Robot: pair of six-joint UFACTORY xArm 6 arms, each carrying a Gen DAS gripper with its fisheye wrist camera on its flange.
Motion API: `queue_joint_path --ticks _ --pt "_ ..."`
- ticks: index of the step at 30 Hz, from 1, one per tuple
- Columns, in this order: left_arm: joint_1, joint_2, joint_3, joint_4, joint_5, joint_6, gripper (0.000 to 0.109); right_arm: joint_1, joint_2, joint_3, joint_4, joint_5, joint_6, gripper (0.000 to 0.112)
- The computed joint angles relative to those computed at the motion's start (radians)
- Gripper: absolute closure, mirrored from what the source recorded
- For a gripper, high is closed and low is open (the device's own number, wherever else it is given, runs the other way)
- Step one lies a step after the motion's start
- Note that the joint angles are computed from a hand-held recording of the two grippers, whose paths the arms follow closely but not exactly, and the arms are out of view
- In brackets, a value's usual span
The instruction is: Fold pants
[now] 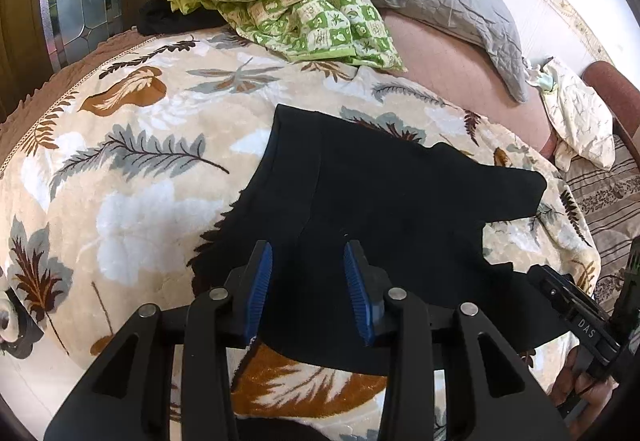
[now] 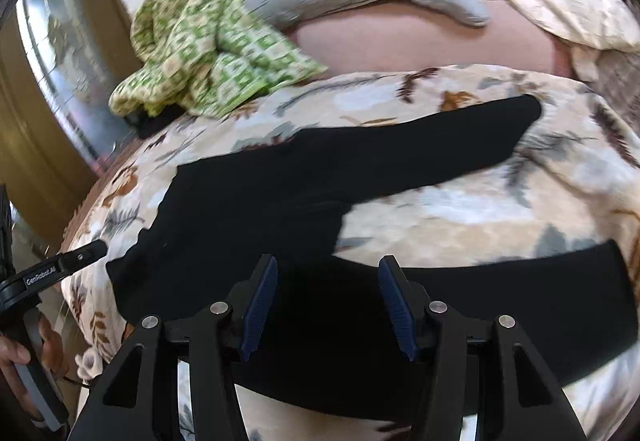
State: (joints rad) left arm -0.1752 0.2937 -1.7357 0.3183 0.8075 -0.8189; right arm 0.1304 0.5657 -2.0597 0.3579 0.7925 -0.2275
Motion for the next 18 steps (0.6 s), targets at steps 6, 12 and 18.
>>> queue_joint_path --ticks 6,12,18 --pt "0.0 0.041 -0.037 -0.014 0.019 0.011 0.06 0.021 0.061 -0.084 -0.019 0.072 -0.017 0.057" --pt "-0.008 0.084 -0.079 -0.031 0.036 0.027 0.052 0.027 0.083 -0.1 -0.027 0.08 -0.006 0.051" --pt "-0.016 0.107 -0.109 -0.014 0.046 0.037 0.042 0.025 0.099 -0.121 -0.025 0.087 0.008 0.047"
